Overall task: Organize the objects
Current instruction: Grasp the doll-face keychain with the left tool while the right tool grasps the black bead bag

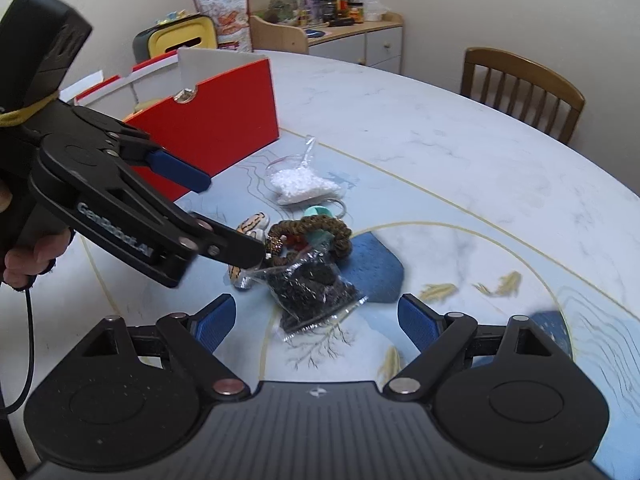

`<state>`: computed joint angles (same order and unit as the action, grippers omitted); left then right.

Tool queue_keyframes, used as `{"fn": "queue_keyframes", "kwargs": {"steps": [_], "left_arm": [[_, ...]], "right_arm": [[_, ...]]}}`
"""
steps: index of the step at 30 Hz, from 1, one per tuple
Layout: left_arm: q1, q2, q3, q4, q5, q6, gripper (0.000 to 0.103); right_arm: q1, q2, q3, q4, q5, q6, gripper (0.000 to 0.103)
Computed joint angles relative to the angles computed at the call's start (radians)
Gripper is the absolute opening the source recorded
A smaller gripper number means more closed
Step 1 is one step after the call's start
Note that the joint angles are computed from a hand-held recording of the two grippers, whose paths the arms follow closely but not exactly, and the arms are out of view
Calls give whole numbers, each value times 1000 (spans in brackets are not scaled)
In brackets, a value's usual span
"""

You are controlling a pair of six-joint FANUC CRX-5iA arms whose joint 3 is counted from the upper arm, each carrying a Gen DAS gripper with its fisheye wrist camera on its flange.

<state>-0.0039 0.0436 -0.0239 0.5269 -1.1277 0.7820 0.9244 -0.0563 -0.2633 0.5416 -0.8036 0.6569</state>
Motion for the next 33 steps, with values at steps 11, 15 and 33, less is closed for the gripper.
{"fn": "queue_keyframes", "kwargs": {"steps": [11, 15, 33], "left_arm": [[-2, 51, 24, 25, -53, 54, 71], [2, 62, 25, 49, -70, 72, 62], [19, 31, -2, 86, -78, 69, 47]], "right_arm": [[-34, 55, 34, -61, 42, 90, 71], [-36, 65, 43, -83, 45, 116, 61], [-1, 40, 6, 5, 28, -1, 25]]}}
